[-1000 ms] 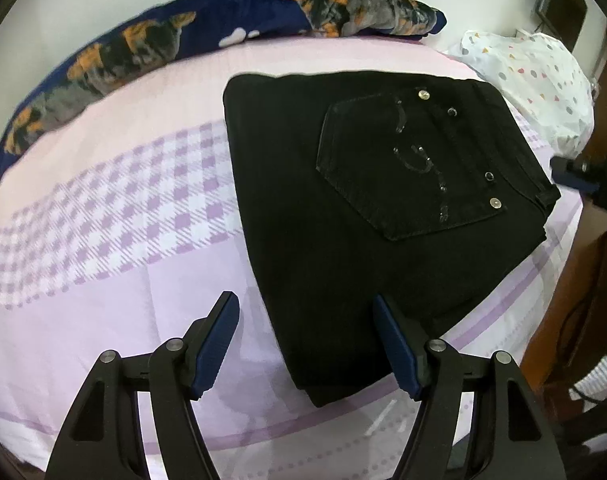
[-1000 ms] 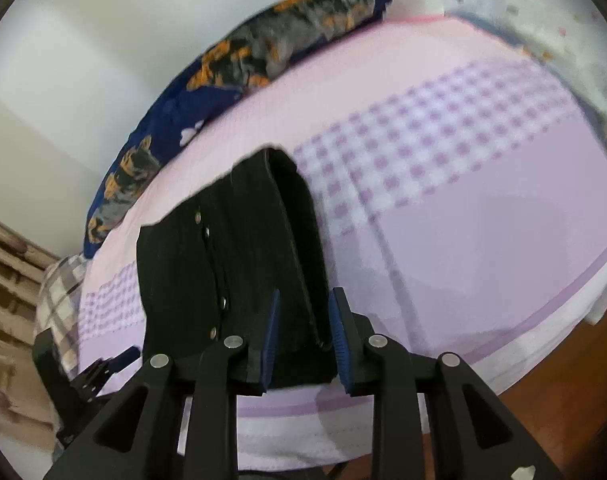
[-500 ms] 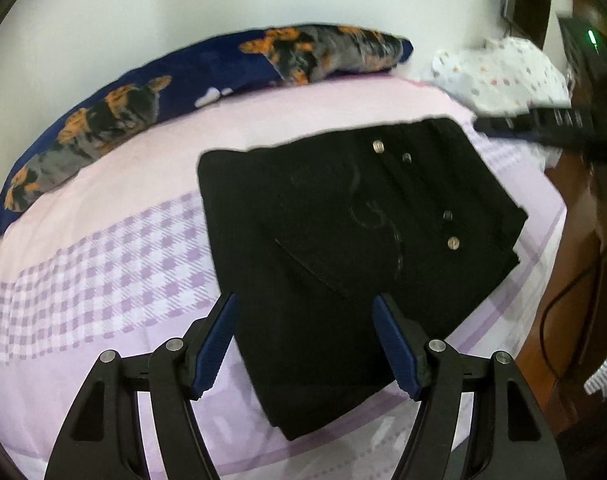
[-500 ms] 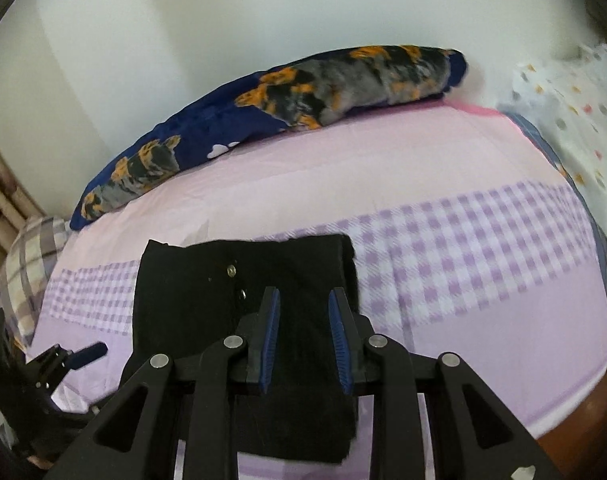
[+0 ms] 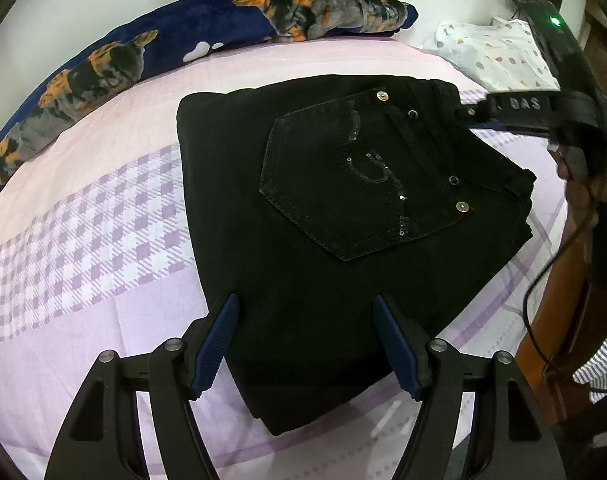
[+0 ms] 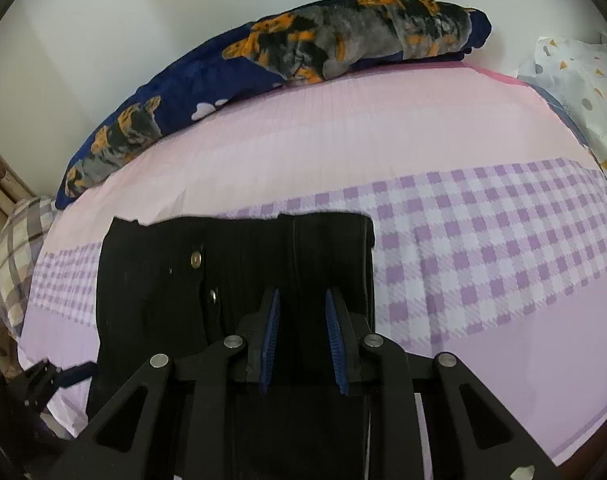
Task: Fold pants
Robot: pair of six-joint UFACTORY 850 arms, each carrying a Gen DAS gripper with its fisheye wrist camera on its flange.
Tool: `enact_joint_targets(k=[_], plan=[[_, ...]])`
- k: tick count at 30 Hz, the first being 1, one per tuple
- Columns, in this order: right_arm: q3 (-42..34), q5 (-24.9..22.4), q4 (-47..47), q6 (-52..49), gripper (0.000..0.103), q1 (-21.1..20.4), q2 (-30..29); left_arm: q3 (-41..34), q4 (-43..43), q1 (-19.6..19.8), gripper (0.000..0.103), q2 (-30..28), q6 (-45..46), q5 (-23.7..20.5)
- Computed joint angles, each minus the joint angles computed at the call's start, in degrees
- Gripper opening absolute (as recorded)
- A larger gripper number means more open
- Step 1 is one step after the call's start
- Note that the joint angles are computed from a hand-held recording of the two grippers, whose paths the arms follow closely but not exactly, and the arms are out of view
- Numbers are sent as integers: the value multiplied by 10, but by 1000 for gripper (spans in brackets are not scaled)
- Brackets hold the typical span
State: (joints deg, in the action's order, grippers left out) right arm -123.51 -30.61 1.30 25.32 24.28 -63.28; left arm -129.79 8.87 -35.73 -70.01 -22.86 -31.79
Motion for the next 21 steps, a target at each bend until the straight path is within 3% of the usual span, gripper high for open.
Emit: enact_joint_targets(k=[5,9,16,18,21], plan=[[65,3,-20,2,23,9,38,1,-6,2,72,1,1,1],[164,60,23,-17,30,12,92,7,-6,2,73,4,-4,4],[252,134,-99,103,32,28,139,14,-4,2,75,6,-18,10],[250,138,-89,94,33,26,136,22,-14,4,76,10,-16,16],[237,130,14,-12,45,20,130,40,-13,6,76,22,-26,25]])
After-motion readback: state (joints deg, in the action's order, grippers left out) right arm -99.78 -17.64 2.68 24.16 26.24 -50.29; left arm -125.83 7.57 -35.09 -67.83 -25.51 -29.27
